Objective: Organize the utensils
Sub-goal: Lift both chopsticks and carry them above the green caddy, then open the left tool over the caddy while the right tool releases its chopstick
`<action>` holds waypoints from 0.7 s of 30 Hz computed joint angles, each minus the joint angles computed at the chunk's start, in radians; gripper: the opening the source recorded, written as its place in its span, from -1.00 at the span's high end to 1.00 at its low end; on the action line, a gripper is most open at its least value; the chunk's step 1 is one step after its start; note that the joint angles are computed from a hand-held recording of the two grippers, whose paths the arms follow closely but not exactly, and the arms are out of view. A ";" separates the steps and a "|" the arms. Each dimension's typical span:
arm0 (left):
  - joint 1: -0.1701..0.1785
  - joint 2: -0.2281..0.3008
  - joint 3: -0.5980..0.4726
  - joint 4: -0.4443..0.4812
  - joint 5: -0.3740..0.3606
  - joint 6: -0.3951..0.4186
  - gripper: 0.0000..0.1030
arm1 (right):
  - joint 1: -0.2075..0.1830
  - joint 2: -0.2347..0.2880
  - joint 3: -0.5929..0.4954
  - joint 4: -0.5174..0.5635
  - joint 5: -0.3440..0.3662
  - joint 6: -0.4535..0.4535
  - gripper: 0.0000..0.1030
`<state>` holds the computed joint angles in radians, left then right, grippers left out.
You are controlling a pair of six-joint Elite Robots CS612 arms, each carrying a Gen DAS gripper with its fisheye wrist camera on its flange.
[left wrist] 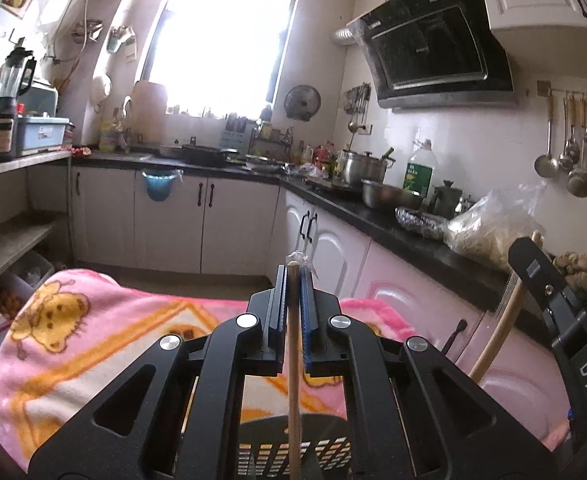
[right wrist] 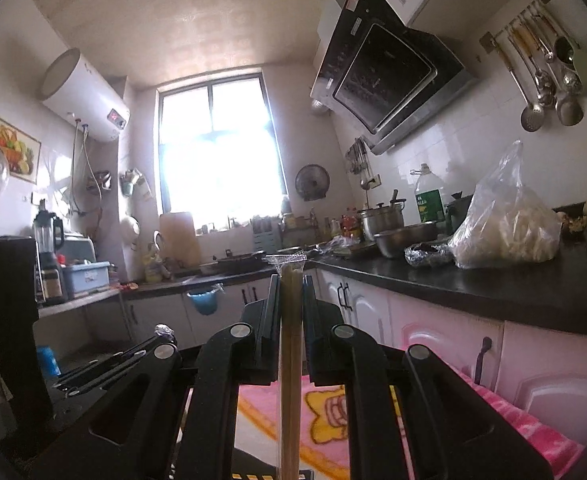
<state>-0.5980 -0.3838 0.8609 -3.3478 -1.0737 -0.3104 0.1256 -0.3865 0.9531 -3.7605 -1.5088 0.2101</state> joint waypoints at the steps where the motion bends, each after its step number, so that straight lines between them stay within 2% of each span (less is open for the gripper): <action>1: 0.001 0.001 0.001 0.004 -0.006 -0.005 0.98 | 0.001 0.005 -0.003 -0.001 -0.008 -0.002 0.80; 11: 0.006 -0.022 0.058 0.015 -0.022 -0.022 0.96 | -0.007 0.008 0.012 0.011 0.010 0.012 0.80; 13: 0.008 -0.033 0.077 0.025 -0.036 -0.037 0.87 | -0.011 0.001 0.026 0.019 0.022 0.026 0.78; 18: 0.009 -0.051 0.110 0.041 -0.050 -0.041 0.78 | -0.019 -0.019 0.062 0.043 0.050 0.047 0.77; 21: 0.010 -0.057 0.121 0.053 -0.061 -0.051 0.69 | -0.024 -0.035 0.092 0.049 0.072 0.058 0.69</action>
<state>-0.5884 -0.4412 0.9824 -3.2951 -1.1343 -0.3611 0.1012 -0.4214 1.0448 -3.7116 -1.4370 0.2684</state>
